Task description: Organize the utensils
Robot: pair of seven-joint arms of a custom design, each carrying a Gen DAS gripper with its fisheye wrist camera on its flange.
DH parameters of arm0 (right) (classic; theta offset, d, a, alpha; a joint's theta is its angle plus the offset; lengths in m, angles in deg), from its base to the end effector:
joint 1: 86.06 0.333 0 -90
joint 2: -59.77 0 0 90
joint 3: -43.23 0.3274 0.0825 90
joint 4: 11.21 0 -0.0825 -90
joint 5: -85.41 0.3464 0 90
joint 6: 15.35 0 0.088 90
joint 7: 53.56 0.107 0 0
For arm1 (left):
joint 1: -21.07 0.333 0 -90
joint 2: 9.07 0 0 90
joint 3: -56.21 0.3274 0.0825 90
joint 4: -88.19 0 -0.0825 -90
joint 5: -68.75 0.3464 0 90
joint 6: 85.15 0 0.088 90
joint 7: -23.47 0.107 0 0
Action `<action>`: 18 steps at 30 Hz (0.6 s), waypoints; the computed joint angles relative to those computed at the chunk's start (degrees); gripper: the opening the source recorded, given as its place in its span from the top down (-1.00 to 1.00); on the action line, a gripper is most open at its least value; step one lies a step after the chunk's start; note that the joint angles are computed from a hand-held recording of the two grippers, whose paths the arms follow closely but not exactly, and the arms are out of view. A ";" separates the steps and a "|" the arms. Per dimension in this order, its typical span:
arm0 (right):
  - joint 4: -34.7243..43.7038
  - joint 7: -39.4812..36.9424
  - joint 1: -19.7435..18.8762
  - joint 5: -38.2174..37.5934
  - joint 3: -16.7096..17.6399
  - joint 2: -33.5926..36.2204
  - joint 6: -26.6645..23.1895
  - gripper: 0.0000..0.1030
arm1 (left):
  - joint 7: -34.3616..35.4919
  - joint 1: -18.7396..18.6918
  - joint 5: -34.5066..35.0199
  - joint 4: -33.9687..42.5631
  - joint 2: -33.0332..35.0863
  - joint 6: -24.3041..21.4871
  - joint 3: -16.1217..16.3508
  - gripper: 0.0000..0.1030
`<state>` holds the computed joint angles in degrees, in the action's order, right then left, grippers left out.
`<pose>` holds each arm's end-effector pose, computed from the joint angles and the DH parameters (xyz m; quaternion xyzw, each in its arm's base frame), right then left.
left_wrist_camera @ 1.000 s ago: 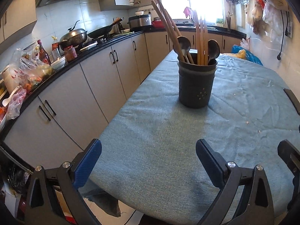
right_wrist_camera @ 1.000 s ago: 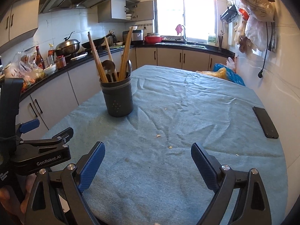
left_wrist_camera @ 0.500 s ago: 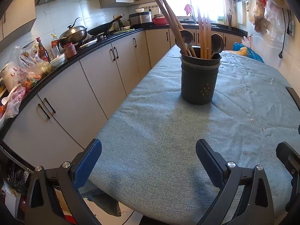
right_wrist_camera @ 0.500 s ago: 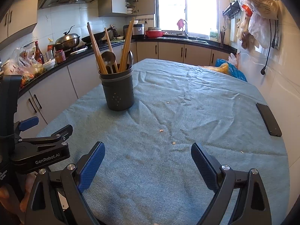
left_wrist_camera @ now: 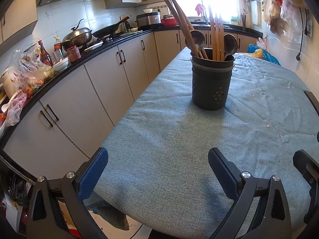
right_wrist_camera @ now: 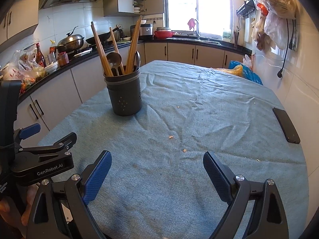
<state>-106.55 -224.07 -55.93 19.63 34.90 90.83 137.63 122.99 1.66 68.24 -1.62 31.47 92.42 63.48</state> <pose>0.6176 0.2939 0.3624 -0.5117 0.7481 -0.3172 0.2792 0.7094 -0.1769 0.3616 -0.4918 0.7715 -0.2707 0.2996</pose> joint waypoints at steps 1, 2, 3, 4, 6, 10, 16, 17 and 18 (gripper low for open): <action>0.00 -0.01 -0.03 0.03 -0.01 0.02 0.06 -0.86 | 0.06 0.11 0.01 -0.05 -0.06 -0.01 -0.14 -0.94; 0.02 -0.07 -0.05 0.12 0.01 0.04 0.07 -0.86 | 0.09 0.14 0.04 -0.03 -0.04 -0.02 -0.17 -0.94; 0.03 -0.16 -0.06 0.27 0.04 0.06 0.04 -0.86 | 0.09 0.12 0.08 -0.05 -0.02 0.04 -0.13 -0.94; 0.06 -0.05 -0.02 0.28 0.01 0.15 0.07 -0.85 | 0.06 0.09 0.07 -0.13 -0.06 0.11 -0.11 -0.94; -0.02 0.08 -0.01 0.30 -0.04 0.17 0.23 -0.85 | 0.01 -0.02 0.09 -0.03 0.01 0.01 0.02 -0.94; -0.14 0.06 0.08 0.40 -0.08 0.11 0.14 -0.85 | -0.10 -0.19 0.16 -0.07 -0.01 0.11 0.21 -0.94; -0.19 -0.01 0.04 0.52 -0.05 0.07 0.18 -0.85 | 0.12 -0.07 0.23 -0.06 0.00 0.09 0.04 -0.94; -0.22 0.02 0.05 0.54 -0.05 0.08 0.20 -0.85 | 0.09 -0.19 0.29 -0.18 -0.07 0.21 0.22 -0.94; -0.22 0.08 0.09 0.45 -0.10 0.07 0.21 -0.85 | 0.12 -0.22 0.32 -0.27 -0.14 0.27 0.27 -0.94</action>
